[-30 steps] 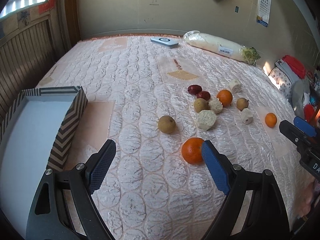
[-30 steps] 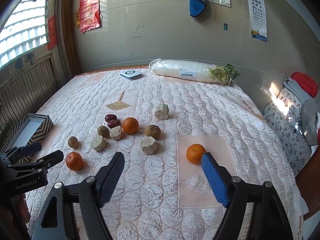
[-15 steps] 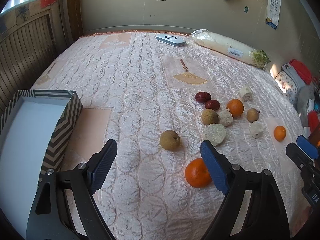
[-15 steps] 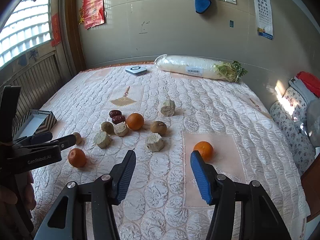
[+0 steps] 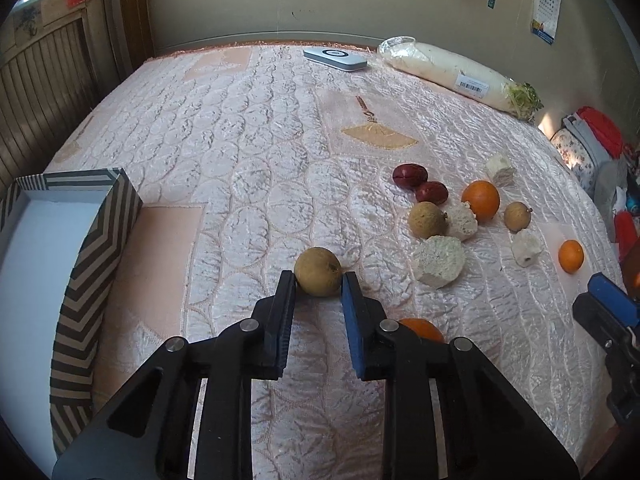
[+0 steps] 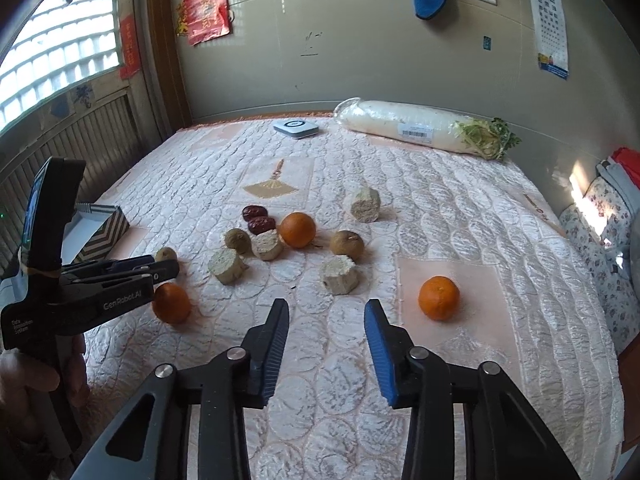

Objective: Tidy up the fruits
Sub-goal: 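Grasp the brown pear with the left tool while the right tool grasps the orange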

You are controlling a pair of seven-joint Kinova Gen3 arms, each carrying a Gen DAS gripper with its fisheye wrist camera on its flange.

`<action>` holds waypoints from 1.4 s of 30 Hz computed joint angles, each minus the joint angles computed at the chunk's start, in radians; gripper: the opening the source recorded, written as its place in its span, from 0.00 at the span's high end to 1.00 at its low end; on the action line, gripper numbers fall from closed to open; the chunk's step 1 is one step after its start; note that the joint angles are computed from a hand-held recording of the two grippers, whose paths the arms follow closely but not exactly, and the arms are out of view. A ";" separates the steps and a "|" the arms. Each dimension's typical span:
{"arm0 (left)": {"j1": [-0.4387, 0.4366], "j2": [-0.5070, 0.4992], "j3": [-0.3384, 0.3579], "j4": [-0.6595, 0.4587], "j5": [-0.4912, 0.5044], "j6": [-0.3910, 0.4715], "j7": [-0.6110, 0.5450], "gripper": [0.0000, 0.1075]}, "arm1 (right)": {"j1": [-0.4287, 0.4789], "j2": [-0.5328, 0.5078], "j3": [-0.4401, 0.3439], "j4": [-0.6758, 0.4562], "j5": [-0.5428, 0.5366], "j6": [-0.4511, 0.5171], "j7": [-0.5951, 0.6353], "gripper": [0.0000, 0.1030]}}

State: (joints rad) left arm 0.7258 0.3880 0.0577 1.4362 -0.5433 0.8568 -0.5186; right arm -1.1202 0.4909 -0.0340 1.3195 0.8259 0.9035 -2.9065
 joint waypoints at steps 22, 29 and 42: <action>-0.019 -0.108 0.039 0.105 -0.076 0.039 0.126 0.79 | 0.052 0.174 -0.022 -0.261 -0.334 -0.156 0.496 0.64; -0.022 -0.119 0.053 0.113 -0.094 0.062 0.144 0.79 | 0.032 0.220 0.028 -0.326 -0.401 -0.115 0.539 0.69; -0.009 -0.197 0.088 0.126 -0.188 0.201 0.225 0.79 | -0.020 0.189 0.055 -0.338 -0.325 -0.158 0.491 0.69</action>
State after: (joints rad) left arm 0.7165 0.1915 0.1455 1.5625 -0.7310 1.0580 -0.2935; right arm -1.1404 0.6798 0.0205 0.9818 0.5009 0.7456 -2.4154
